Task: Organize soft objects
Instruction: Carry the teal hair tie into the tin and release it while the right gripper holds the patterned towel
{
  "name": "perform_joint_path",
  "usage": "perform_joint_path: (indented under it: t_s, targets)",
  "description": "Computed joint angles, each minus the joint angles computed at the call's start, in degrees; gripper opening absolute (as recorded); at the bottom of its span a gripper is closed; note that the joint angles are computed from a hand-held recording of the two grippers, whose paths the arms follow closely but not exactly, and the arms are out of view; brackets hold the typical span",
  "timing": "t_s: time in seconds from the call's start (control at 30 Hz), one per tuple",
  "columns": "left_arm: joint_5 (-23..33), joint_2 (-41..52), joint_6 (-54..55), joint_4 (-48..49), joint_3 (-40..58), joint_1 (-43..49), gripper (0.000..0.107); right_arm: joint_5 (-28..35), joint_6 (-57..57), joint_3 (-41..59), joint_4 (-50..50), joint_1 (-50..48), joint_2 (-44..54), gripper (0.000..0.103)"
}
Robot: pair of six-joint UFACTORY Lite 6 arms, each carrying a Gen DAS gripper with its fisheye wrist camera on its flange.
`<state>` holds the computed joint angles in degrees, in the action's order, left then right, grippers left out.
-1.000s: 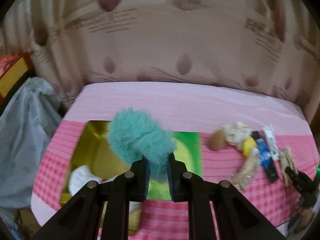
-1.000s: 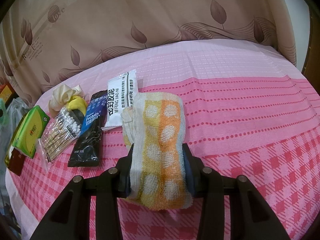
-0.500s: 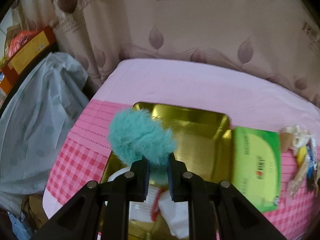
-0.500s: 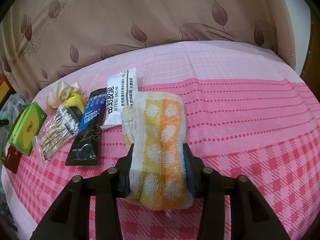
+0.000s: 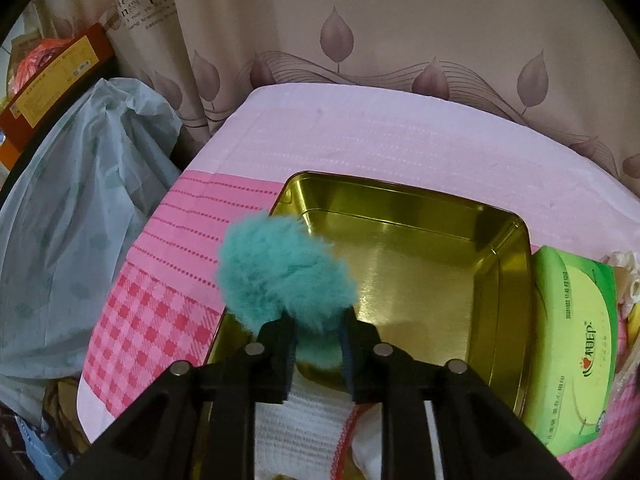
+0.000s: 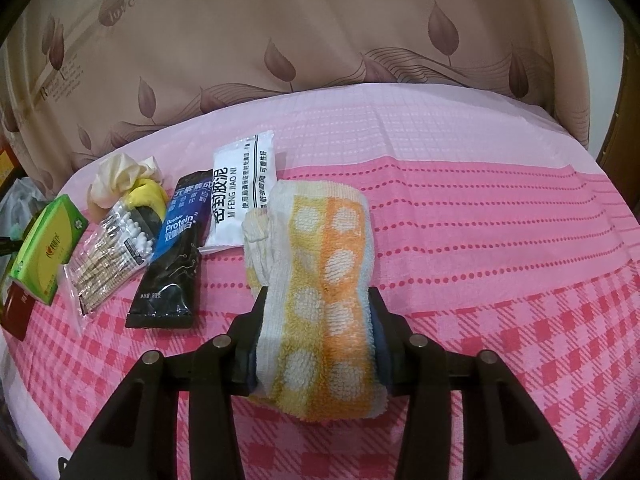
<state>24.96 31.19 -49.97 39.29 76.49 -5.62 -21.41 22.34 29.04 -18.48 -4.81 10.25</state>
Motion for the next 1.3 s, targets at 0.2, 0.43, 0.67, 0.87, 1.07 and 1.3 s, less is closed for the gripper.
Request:
perform_joint_path:
  t_s: [0.2,0.43,0.67,0.87,1.07,1.3]
  targets:
    - [-0.5,0.7,0.4,0.2,0.3,0.2,0.046,0.5,-2.1,0.3,2.4,0.8,0.2,0.043]
    - [-1.8,-3.3,-0.4,0.8,-3.1,0.1,0.049,0.7,-3.0,0.3,3.1,0.8,0.2,0.043]
    - [-3.4,-17.1,-11.3,9.7,-16.0,-1.0,0.049,0.7,-3.2,0.2,3.4,0.8,0.1,0.043]
    - [-0.4,-33.6,-24.0,20.5,-31.0,-2.7,0.049,0.7,-4.1,0.4,4.2,1.0,0.4,0.043]
    - [7.9,-45.6,-40.2,33.2,-43.8,-7.6,0.056,0.9,-8.9,0.1,9.6,2.2,-0.1,0.042]
    - [9.6,-49.6,-44.0,36.4,-48.2,-8.8,0.056,1.3,-15.8,-1.5,17.8,3.8,-2.6,0.036]
